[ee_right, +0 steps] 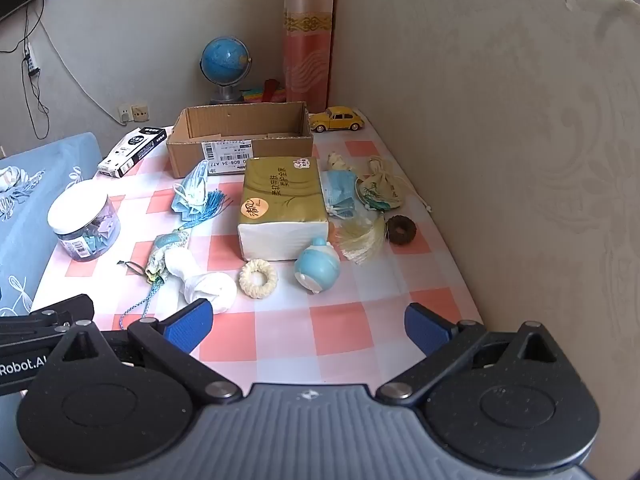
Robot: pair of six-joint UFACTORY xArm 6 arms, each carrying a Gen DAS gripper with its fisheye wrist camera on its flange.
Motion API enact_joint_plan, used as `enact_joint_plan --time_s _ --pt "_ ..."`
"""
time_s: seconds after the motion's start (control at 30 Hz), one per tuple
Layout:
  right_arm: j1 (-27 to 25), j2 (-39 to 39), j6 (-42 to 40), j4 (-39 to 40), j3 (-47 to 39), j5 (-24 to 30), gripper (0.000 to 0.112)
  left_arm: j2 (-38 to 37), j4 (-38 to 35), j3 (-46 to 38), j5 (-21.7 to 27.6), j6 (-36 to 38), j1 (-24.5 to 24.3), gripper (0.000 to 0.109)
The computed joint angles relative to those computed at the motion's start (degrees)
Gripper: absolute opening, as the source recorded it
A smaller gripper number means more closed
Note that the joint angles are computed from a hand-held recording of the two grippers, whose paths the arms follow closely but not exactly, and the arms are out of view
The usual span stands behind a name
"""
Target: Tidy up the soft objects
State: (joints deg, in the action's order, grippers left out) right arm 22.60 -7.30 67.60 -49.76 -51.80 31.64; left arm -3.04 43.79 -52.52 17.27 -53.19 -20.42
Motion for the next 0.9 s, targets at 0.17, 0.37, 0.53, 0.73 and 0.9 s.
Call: enact_joint_plan --time_s 0.17,0.37,0.53,0.73,0.9 --pt "-0.2 -0.1 0.7 -0.3 0.3 -0.9 0.103 0.2 1.3 -0.2 -0.2 -1.3 -0.1 0.102" --pt "-0.1 -0.1 0.7 -0.4 0.3 -0.7 0.103 1.0 2.0 -1.4 0.7 -2.4 -1.0 0.102" --pt "-0.1 -0.2 0.9 -0.6 0.3 -0.6 0.103 -0.1 0.9 0.0 -0.7 -1.0 0.1 0.102" --pt "-0.1 -0.3 0.9 -0.7 0.4 -0.6 0.103 -0.3 0.6 0.0 -0.5 -0.8 0.0 0.102" --pt "0.0 -0.3 0.9 -0.6 0.3 -0.5 0.103 -0.3 0.8 0.0 -0.5 -0.9 0.0 0.102"
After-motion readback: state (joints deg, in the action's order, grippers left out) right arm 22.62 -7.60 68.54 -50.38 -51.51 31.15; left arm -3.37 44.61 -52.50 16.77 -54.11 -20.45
